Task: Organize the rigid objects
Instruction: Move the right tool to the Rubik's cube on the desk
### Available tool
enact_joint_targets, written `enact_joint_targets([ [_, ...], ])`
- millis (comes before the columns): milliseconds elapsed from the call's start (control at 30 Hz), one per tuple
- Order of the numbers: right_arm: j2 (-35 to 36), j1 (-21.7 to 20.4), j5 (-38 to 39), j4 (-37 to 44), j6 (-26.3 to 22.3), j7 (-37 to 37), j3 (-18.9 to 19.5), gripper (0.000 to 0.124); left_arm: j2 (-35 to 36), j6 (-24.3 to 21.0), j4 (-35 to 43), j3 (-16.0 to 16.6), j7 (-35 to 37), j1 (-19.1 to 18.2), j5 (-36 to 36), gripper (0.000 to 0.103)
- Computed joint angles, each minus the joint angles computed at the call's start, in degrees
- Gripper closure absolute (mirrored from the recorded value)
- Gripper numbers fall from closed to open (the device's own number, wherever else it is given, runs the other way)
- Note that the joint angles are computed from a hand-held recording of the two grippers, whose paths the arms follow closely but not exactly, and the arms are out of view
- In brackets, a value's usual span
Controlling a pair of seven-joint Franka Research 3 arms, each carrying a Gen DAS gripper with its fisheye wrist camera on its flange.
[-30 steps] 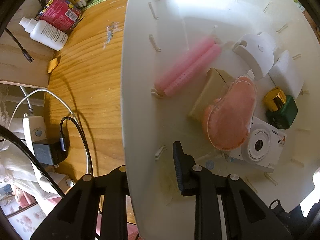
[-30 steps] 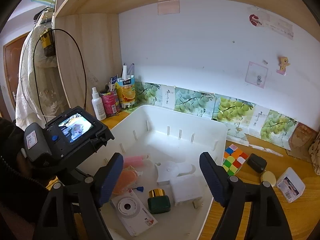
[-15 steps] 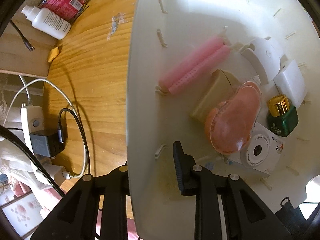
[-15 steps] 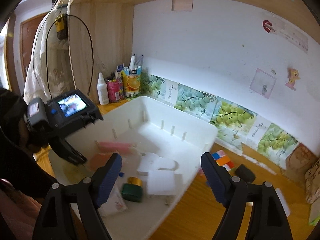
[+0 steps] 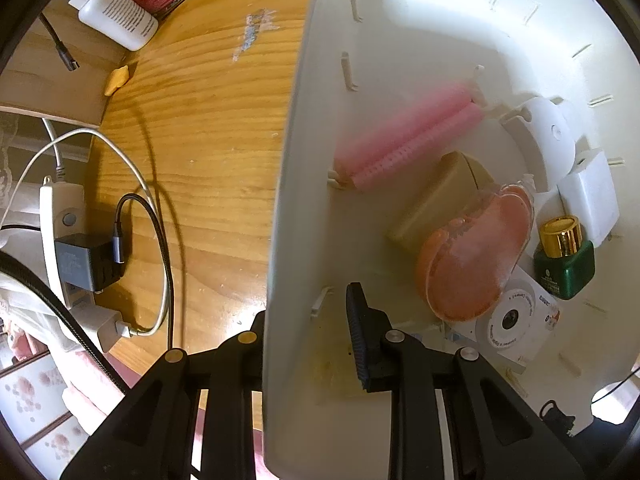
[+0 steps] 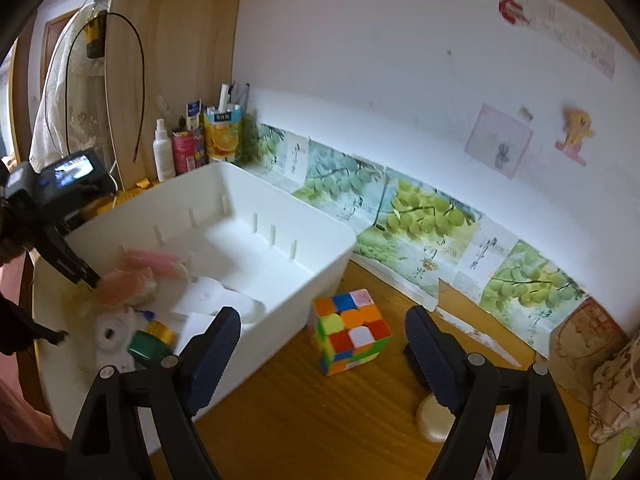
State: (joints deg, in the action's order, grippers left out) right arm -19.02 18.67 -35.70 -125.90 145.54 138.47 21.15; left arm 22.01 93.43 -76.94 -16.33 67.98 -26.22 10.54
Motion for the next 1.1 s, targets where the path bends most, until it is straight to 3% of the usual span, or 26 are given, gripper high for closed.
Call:
enact_joint_targets([
  [167,1.7,-0.1,1.9,-0.7,0.9,-3.8,-2.3,0.039,1.0,-0.6,1.1,0.4,-1.2,-0.1,0.3,0.076],
  [367,3.4,0.1,6.1,-2.6,5.2,-6.7,-4.6,0.039,1.6,-0.7,2.0,0.8,-2.3,0.2,0.8,0.076],
  [1100,9.3,-0.9,11.8,-4.5,14.7,-4.7,-6.8,0.039,-1.5,1.8,-2.8,0.6,-4.3,1.5,0.7,0.076],
])
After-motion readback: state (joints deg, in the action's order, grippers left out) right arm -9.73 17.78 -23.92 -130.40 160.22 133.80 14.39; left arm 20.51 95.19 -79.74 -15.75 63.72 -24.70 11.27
